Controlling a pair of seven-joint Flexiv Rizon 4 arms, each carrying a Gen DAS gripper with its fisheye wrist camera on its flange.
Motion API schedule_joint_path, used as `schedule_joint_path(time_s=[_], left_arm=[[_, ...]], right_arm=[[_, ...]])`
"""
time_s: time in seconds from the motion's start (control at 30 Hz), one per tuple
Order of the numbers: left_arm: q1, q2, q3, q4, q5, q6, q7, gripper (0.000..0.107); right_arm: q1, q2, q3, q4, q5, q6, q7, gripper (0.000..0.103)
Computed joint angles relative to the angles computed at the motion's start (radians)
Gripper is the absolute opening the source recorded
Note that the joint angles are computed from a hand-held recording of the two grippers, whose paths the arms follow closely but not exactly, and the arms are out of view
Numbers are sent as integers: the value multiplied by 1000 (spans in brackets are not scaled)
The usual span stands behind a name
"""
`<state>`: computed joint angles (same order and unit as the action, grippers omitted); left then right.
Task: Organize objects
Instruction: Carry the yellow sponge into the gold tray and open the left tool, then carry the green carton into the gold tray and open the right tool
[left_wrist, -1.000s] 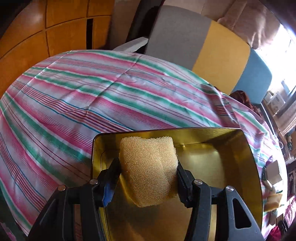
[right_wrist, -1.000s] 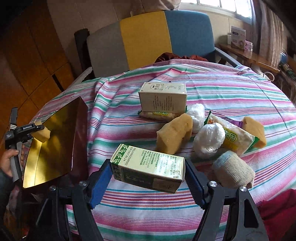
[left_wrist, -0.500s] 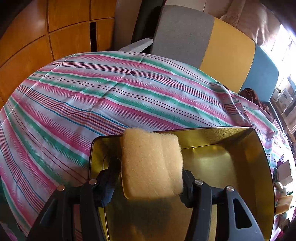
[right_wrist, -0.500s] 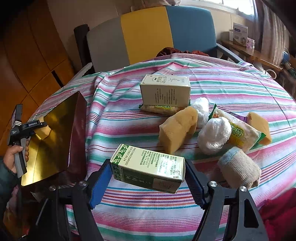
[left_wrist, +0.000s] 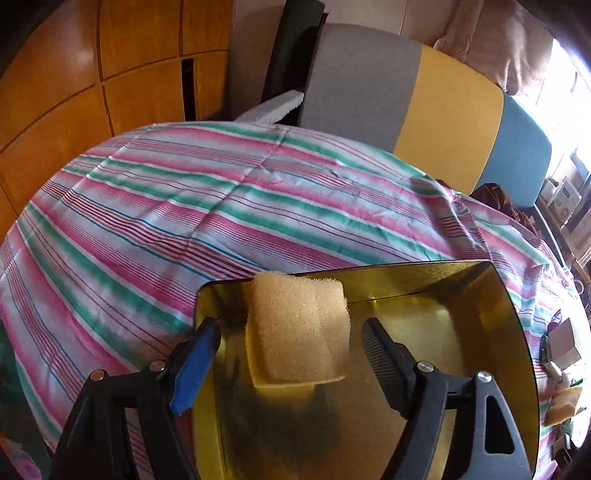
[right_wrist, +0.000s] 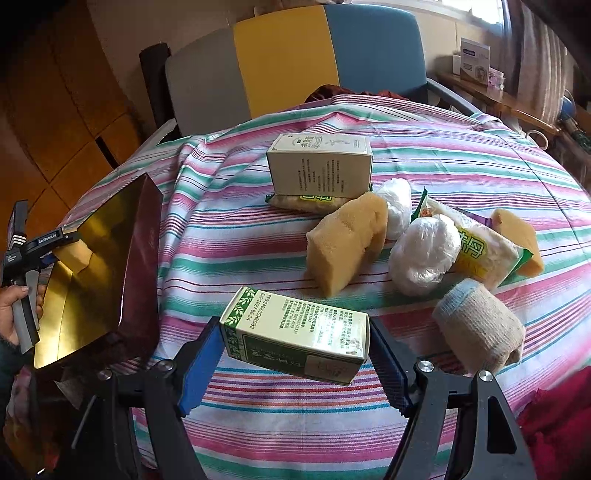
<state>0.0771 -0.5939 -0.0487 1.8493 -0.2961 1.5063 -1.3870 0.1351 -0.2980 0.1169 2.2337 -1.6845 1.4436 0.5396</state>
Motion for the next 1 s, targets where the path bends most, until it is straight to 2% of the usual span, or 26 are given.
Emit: schedule_joint_path(time_s=[0.17,0.33,0.5,0.57,0.77,0.87,1.0], left_arm=[[20,77,-37,112,2,116,-11,80],[226,189,-273,300,66,292,-15,80],[419,283,-453,420,212,364,-97,80],[483,315,-504,453,261,372,-135,80],[542,366,-524,503,357,357,-212,80],[543,371,-507,517,390,349,-235,80],[594,368,-544,536,406,334,-246,80]], right_arm=[[16,-18,-7,7,46,-8,-31,77],[49,-56,-18,9,114,-15,-95,77],[91,-67,-36,6,151,-44,-137,77],[102,-67,-42,6,156,-54,-145,77],[129,-70,-48,7,204,-86,-190,77],[148,-69,-54,8,213,-109,-199,77],[157,-67,-51,8,244,-124,-217,77]])
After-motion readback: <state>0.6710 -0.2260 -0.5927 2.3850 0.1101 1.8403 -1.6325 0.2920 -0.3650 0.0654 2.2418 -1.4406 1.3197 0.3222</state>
